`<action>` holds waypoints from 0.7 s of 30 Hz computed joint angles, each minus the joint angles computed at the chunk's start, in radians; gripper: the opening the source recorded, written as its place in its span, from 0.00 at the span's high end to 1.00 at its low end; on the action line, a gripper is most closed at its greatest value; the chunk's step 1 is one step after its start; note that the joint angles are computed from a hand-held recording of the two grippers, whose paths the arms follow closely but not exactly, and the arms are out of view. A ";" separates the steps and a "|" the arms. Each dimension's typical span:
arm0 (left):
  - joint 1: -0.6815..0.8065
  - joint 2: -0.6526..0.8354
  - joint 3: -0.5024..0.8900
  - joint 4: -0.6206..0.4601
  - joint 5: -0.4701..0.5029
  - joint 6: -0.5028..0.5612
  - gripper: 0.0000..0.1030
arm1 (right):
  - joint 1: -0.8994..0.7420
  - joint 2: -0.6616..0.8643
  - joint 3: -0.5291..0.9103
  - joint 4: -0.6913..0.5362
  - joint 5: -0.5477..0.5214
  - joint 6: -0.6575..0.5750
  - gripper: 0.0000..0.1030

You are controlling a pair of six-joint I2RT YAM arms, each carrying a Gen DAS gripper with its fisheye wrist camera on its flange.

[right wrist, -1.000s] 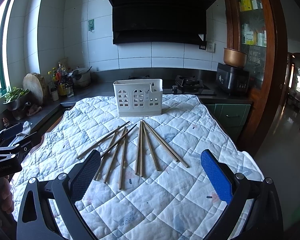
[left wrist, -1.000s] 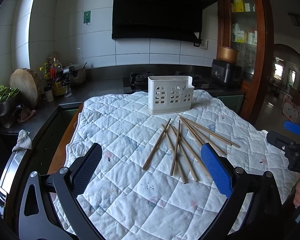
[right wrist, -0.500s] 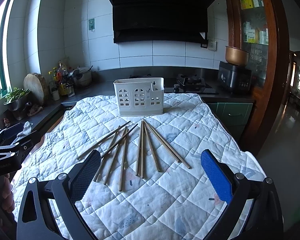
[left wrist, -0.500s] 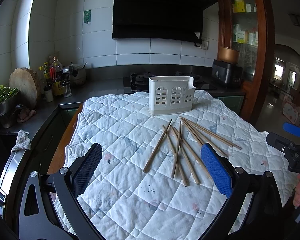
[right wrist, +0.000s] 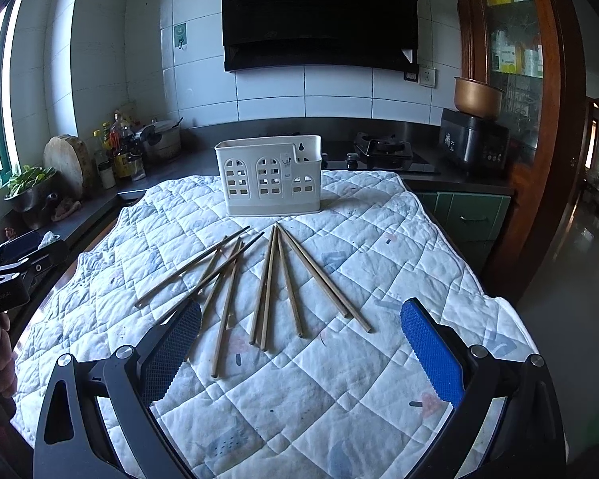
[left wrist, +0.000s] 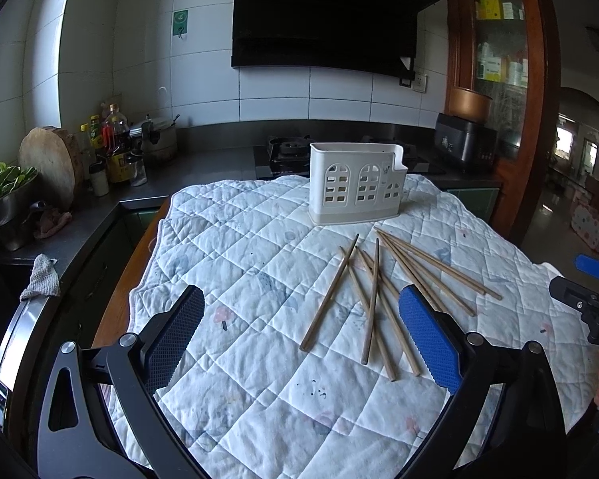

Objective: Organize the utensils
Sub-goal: 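Lower the left tool onto one chopstick and close it while the right tool grasps another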

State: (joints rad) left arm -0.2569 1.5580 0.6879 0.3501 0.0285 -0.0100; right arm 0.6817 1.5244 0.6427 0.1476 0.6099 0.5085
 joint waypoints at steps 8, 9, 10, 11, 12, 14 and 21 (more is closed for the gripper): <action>0.028 0.136 0.095 -0.021 0.032 0.000 0.13 | -0.145 0.061 -0.032 0.086 -0.125 -0.090 0.07; 0.033 0.151 0.110 -0.033 0.047 0.004 0.17 | -0.166 0.073 -0.034 0.099 -0.145 -0.105 0.07; 0.036 0.166 0.125 -0.045 0.056 0.003 0.18 | -0.182 0.087 -0.029 0.102 -0.160 -0.117 0.07; 0.039 0.181 0.137 -0.051 0.060 0.001 0.18 | -0.204 0.103 -0.024 0.105 -0.181 -0.133 0.08; 0.042 0.196 0.149 -0.057 0.067 0.000 0.18 | -0.224 0.120 -0.020 0.110 -0.201 -0.148 0.09; 0.044 0.222 0.168 -0.064 0.070 0.001 0.21 | -0.265 0.157 -0.001 0.110 -0.251 -0.179 0.15; 0.034 0.325 0.270 -0.125 0.089 0.016 0.37 | -0.372 0.301 0.111 0.073 -0.394 -0.293 0.39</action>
